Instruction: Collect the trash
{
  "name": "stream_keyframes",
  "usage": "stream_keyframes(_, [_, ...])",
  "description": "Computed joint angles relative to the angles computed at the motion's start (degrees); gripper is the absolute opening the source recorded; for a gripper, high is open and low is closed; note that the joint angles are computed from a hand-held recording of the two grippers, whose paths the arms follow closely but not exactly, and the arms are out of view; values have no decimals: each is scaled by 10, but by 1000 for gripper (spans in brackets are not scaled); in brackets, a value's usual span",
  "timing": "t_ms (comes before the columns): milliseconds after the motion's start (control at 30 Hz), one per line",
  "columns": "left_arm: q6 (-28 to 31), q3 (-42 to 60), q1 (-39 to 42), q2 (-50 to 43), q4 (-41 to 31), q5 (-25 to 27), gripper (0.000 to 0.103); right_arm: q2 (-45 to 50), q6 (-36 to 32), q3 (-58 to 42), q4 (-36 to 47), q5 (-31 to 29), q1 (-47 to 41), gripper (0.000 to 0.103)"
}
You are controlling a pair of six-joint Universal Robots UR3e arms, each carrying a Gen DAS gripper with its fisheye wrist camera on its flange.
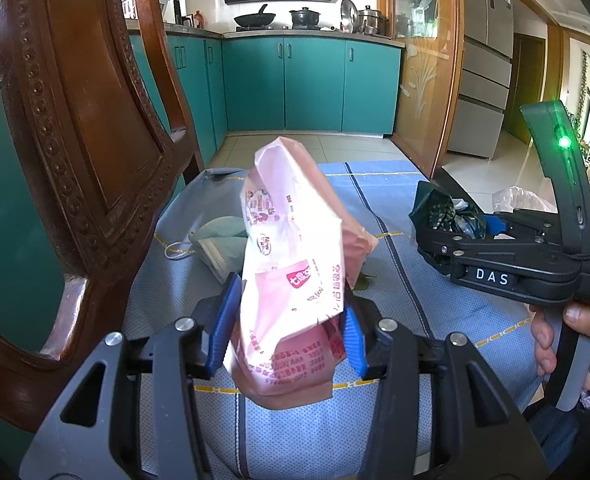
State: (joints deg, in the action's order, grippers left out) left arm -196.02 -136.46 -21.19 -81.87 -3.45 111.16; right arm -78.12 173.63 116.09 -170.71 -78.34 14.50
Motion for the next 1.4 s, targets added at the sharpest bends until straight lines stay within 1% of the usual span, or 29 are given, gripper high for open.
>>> stream_keyframes(967, [12, -5, 13, 1, 7, -12, 48, -8, -1, 9, -6, 6, -6, 57])
stream_keyframes(1200, [9, 16, -4, -16, 17, -14, 48, -61, -15, 57, -26, 14, -37, 57])
stream_keyframes(1400, [12, 46, -37, -58, 28, -2, 48, -147, -27, 117, -20, 70, -113, 57])
